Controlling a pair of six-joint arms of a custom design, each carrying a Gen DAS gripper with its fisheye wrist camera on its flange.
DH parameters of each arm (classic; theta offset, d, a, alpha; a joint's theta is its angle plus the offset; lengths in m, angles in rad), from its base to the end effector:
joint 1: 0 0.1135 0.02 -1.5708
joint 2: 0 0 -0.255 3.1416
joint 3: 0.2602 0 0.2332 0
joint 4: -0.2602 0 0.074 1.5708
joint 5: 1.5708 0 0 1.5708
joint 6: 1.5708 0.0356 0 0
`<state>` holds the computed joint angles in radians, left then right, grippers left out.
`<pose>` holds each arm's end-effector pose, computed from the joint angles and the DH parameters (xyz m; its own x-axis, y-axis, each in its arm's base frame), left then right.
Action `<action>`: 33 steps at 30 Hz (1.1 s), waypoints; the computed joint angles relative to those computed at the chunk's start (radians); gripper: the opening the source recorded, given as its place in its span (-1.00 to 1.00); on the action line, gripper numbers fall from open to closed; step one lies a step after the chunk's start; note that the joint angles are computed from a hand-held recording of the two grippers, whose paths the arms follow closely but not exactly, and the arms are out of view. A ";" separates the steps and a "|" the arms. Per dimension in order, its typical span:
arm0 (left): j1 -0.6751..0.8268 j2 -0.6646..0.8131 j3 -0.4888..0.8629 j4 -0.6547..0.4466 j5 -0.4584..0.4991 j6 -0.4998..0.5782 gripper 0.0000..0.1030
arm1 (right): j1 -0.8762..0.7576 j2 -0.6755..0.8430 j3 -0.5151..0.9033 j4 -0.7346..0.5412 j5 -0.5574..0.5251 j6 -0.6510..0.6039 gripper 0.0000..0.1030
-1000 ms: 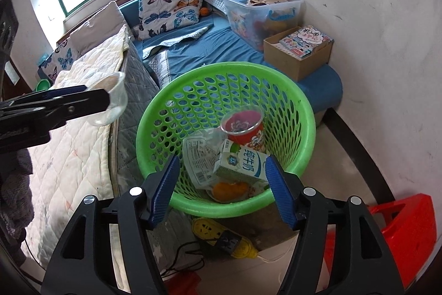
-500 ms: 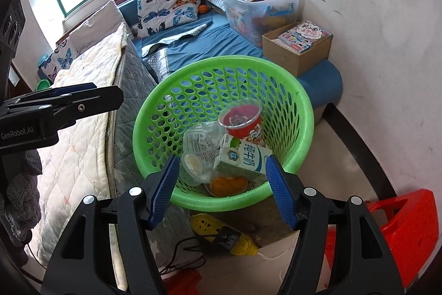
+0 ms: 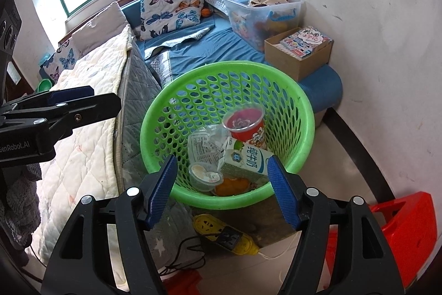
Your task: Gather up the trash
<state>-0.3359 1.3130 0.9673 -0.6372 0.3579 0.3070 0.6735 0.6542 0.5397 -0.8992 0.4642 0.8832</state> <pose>0.2290 -0.0931 0.2508 -0.6001 0.5093 -0.6168 0.7066 0.6990 -0.1103 0.0915 0.0526 0.2127 -0.7091 0.3182 -0.6292 0.2762 0.9464 0.1674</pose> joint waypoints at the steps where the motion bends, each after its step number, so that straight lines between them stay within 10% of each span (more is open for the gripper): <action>1: 0.009 -0.002 0.001 -0.006 0.005 0.006 0.54 | 0.012 0.004 0.005 -0.004 0.006 0.009 0.32; 33: 0.773 -0.217 -0.008 -0.265 0.246 0.454 0.85 | 0.552 0.556 0.337 -0.048 0.237 0.331 0.71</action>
<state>0.4372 1.0964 0.9596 -0.9026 0.6035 0.7612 1.2259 1.2102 0.8762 -0.9469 0.7009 1.2140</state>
